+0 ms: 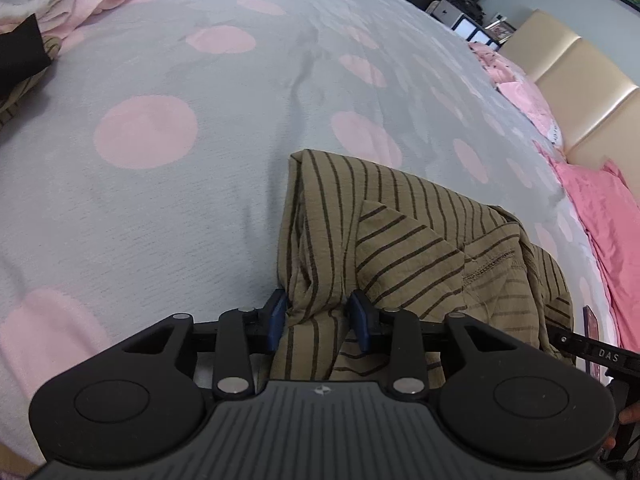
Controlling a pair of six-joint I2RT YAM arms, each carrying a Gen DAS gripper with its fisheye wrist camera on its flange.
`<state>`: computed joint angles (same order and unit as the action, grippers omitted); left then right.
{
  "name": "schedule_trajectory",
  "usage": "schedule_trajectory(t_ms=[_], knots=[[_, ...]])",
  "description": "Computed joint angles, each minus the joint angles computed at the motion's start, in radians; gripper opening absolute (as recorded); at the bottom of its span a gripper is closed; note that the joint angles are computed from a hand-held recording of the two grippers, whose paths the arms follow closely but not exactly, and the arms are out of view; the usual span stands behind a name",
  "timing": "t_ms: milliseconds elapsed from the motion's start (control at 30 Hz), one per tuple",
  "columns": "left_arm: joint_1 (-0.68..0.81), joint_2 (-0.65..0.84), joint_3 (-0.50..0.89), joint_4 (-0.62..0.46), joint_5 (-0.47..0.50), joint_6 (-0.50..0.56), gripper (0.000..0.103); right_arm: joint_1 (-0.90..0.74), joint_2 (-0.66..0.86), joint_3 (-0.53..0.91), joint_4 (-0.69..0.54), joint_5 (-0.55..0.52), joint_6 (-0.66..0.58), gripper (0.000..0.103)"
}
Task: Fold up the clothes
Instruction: 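Grasp the striped shirt bundle with the left gripper while the right gripper grasps beside it, then lift the striped shirt with both grippers and carry it toward the folded clothes stack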
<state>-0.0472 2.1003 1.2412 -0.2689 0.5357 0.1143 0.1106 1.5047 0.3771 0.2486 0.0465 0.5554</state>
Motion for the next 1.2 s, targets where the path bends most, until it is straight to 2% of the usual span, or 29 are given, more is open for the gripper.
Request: schedule_trajectory(t_ms=[33, 100, 267, 400, 633, 867, 1000, 1200], knots=[[0.001, -0.004, -0.010, 0.014, 0.006, -0.001, 0.030, 0.003, 0.003, -0.004, 0.015, -0.005, 0.005, 0.019], [0.002, -0.020, -0.044, 0.059, 0.013, -0.003, 0.023, 0.013, 0.004, -0.009, 0.033, 0.004, 0.017, 0.015], [-0.012, -0.088, -0.145, 0.178, 0.004, -0.005, 0.010, 0.027, -0.047, -0.025, 0.035, 0.018, 0.049, 0.013], [0.003, -0.139, -0.191, 0.237, 0.030, -0.034, 0.008, 0.028, -0.136, -0.049, 0.024, 0.019, 0.088, 0.012], [0.018, -0.221, -0.198, 0.247, 0.065, -0.053, 0.007, 0.080, -0.305, -0.030, -0.051, 0.054, 0.117, 0.012], [0.102, -0.244, -0.065, 0.098, 0.101, -0.002, 0.007, 0.158, -0.294, 0.072, -0.083, 0.049, 0.188, 0.012], [0.186, -0.233, 0.051, -0.021, 0.123, 0.077, 0.007, 0.256, -0.180, 0.200, -0.074, 0.077, 0.200, 0.012], [0.346, -0.167, 0.280, -0.207, 0.140, 0.187, 0.007, 0.370, 0.041, 0.459, -0.077, 0.053, 0.203, 0.012]])
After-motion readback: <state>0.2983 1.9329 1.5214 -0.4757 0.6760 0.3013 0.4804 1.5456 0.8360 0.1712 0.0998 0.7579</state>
